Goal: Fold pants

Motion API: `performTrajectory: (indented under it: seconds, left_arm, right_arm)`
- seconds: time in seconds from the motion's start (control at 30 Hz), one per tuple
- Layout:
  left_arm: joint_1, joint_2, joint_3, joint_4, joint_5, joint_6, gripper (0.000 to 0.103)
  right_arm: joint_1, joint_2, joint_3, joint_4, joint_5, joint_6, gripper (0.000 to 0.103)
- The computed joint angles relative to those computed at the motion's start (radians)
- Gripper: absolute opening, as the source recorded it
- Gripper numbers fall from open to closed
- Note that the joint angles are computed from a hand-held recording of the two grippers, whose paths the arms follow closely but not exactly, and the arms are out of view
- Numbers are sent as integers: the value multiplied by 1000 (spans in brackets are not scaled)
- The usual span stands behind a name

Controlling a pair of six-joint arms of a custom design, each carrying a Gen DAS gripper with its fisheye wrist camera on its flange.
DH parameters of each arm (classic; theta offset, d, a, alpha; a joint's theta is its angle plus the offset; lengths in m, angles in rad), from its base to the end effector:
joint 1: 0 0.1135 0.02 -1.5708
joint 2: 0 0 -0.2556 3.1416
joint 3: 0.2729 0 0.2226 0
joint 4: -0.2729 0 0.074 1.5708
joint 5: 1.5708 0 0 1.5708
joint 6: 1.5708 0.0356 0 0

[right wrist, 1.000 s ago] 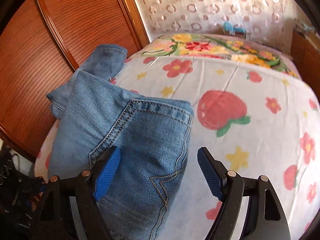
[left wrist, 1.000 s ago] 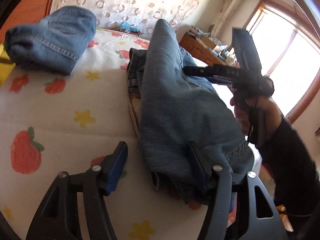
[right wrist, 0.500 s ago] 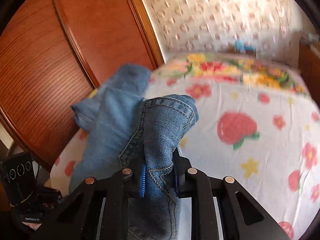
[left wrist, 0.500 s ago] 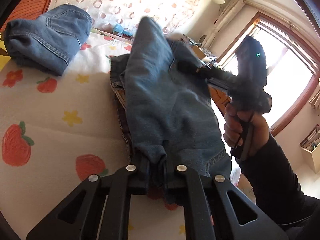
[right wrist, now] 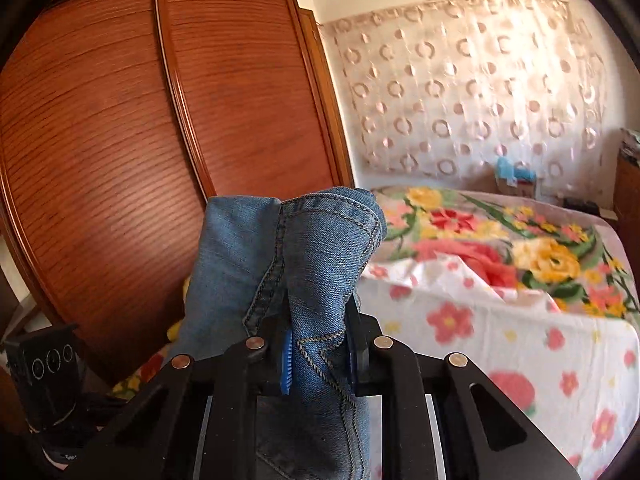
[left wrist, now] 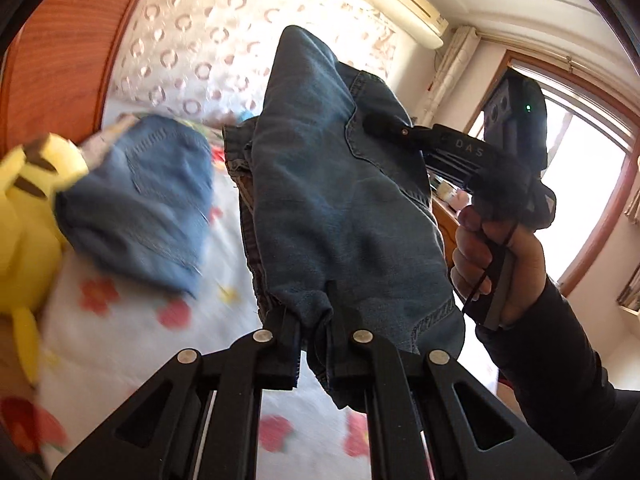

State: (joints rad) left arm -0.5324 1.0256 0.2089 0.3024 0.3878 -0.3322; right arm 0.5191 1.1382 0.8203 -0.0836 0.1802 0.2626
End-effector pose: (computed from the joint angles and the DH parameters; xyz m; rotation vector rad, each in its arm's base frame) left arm 0.1405 -0.0984 0.1643 0.4632 2.1292 -0.9153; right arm 0.2077 0.1113 0.2929 -0.1356 1.9758 0.3333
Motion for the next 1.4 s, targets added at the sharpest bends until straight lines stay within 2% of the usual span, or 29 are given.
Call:
performTrajectory:
  seconds: [0.07,0.27,0.33,0.43,0.53,0.57,0.63,0.7,0.77,0.8,0.9,1.03,1.17,1.27,1.33,1.4]
  left_arm:
    - [124,19,61,-60,70,80,9]
    - [417,209,273,-164,217,298,9]
    - [478,292,364,-206,230,367,9]
    - [516,414,481,-235,197,434,9]
    - [539,557,554,-222,169,468,9]
    - [536,623,587,-222,151,479,9]
    - [528,721,624,-218,122,481,10]
    - [531,780,638,-195,112,463,11]
    - [545,795,638,-176,128,454,12]
    - [548,799,641,-177,132,455,13]
    - [534,779,620,-171,73,465,19]
    - [522,681,570,-183,20,471,25]
    - [500,570,504,-184,-39,480,26]
    - [486,467,437,-159,-54,470,57]
    - [467,385,398,-161,-64,462,62]
    - [433,297,362,-169,-93,446,72]
  right_arm:
    - [-6,88,59,48,-15,-6,20]
    - [-63,390,243,219,-110,31,20]
    - [-68,483,302,265,-130,67,20]
    - [-90,613,374,327,-159,110,20]
    - [-128,795,529,293,-204,139,22]
    - [-143,851,599,237,-220,144,25]
    - [-163,978,782,45,-220,122,28]
    - [-183,1035,847,-25,-221,92,36]
    - [-195,1018,808,8,-177,63,51]
    - [-199,999,778,36,-156,48,51]
    - [-202,966,767,16,-138,19,50]
    - [-165,875,649,82,-93,-6,50]
    - [-105,670,343,216,-39,-32,50]
    - [-77,530,155,288,-7,-41,50]
    - [-43,417,30,308,34,-34,50]
    - [1,313,-66,303,91,-19,50]
